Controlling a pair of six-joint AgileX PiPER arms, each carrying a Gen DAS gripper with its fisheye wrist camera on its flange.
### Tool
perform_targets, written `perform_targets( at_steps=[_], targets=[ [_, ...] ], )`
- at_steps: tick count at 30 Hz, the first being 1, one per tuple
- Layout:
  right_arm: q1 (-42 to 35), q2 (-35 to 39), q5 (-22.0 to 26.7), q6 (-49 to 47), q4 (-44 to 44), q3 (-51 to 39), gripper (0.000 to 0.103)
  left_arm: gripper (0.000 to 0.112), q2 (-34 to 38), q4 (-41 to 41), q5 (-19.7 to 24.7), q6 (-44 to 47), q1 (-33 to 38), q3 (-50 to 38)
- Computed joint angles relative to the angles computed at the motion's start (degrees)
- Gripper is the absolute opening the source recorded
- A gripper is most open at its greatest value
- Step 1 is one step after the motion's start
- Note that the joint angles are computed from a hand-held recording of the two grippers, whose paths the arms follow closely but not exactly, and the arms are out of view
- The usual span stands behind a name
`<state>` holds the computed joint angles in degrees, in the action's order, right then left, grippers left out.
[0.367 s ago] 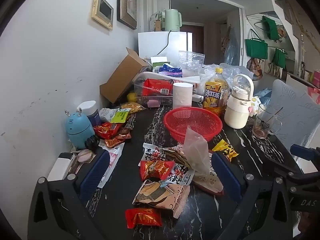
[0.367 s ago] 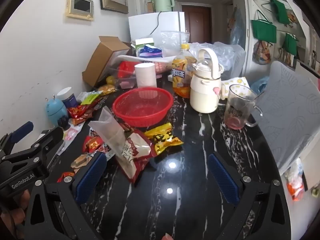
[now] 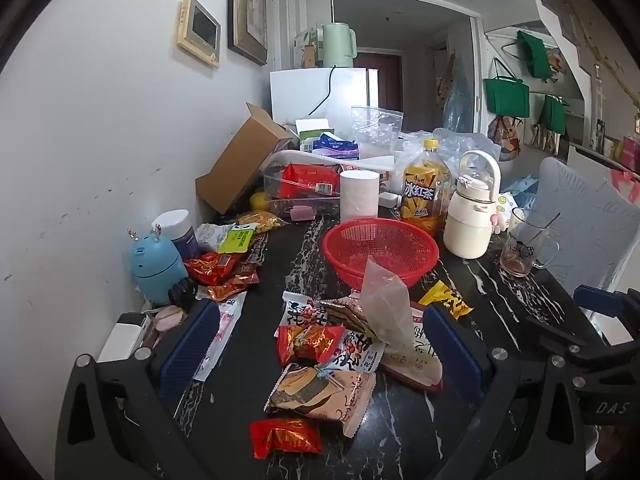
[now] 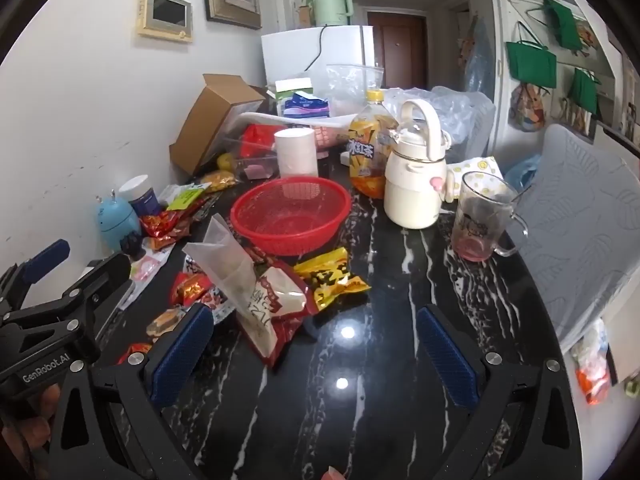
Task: Organize snacks
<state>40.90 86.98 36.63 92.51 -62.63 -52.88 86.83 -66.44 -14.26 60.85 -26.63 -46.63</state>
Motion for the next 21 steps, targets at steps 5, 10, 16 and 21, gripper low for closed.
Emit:
perform_targets(
  at_steps=[5,10,16,21],
  targets=[
    [0.4,0.2,0.1,0.5,-1.0,0.0,0.103,0.103,0.3,-1.5,0.8,1.8,0.4,-0.6],
    [0.6,0.3,0.0,0.1,-1.1,-0.2,0.103,0.103,0.2,-3.5,1.9,3.8,0.7,-0.9],
    [0.8,0.4,0.4,0.2,-1.3,-0.2,0.103,0.103,-0.1,-3.6,-0.3,3.9,-0.6,-0.1],
    [1.2,0.3,0.6,0.9,-1.8,0.1,0.103,0.103,-0.2,-3.5,-0.4,3.7,-0.6,0.1]
  ],
)
